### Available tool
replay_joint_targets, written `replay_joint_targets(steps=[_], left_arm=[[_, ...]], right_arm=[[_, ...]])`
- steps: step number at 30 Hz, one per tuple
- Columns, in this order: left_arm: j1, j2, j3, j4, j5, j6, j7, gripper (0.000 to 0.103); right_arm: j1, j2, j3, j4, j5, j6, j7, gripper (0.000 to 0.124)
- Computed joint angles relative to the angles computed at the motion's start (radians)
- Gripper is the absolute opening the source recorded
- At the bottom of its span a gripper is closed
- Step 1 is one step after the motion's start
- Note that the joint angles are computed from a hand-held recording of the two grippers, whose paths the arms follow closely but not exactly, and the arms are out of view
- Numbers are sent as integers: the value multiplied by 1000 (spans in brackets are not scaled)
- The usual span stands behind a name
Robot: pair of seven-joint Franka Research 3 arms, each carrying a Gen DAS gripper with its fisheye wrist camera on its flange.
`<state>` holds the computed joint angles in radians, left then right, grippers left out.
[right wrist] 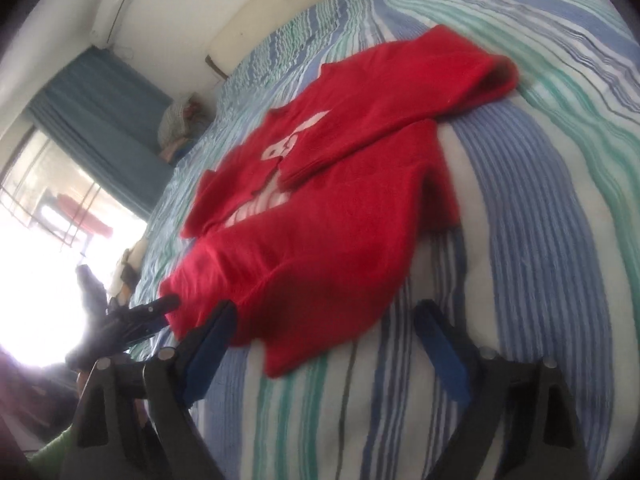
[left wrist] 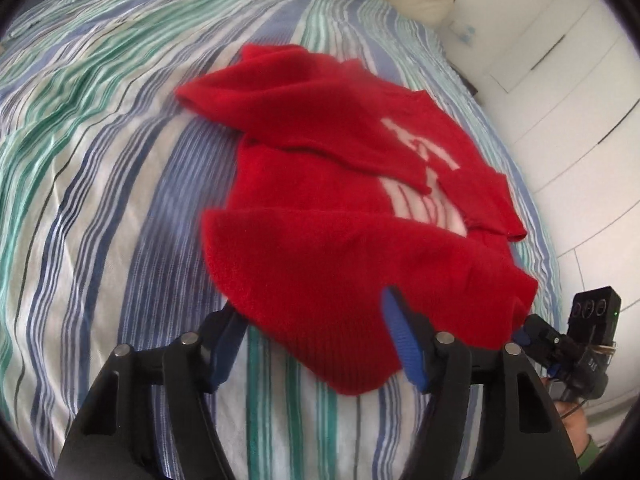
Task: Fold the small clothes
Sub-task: 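Grasp the hem of the red sweater with both grippers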
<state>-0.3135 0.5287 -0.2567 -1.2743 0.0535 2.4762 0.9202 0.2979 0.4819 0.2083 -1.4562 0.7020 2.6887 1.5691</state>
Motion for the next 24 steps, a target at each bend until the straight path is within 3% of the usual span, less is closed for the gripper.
replay_joint_targets(steps=[1, 3, 6, 8, 11, 13, 14, 15, 16, 17, 18, 21, 24], left_arm=[[14, 3, -20, 9, -23, 13, 32, 55], [38, -4, -50, 12, -68, 50, 89, 50], [44, -7, -53, 25, -97, 70, 118, 55], [34, 30, -47, 82, -97, 37, 129, 59], [-26, 132, -1, 255, -29, -128, 113, 58], [-46, 150, 15, 290, -5, -189, 109, 44], [-44, 135, 14, 266, -6, -196, 107, 31], [-36, 117, 6, 237, -18, -202, 113, 12], [-27, 98, -1, 210, -28, -219, 119, 3], [-22, 71, -1, 175, -32, -235, 118, 3], [-14, 35, -2, 129, -36, -238, 119, 3], [46, -107, -39, -41, -114, -209, 187, 2], [79, -226, -53, -144, -181, -253, 267, 2]], right_arm=[[-50, 30, 65, 42, 89, -34, -87, 74], [-109, 81, 140, 111, 238, -116, -196, 43], [-176, 72, 221, 94, 479, -137, -373, 40], [-192, 48, 237, 61, 600, -113, -434, 40], [-119, 55, 151, 83, 508, -107, -300, 40], [-38, 69, 57, 113, 337, -122, -142, 40], [-15, 76, 30, 125, 270, -145, -78, 40], [-10, 85, 24, 135, 238, -168, -48, 40], [-16, 81, 29, 127, 229, -180, -42, 37], [-15, 73, 29, 119, 215, -184, -32, 16], [-2, 61, 10, 109, 171, -190, 3, 9], [-7, -12, -7, 47, 110, -236, 55, 9], [-41, -120, -4, -32, 144, -312, 57, 9]])
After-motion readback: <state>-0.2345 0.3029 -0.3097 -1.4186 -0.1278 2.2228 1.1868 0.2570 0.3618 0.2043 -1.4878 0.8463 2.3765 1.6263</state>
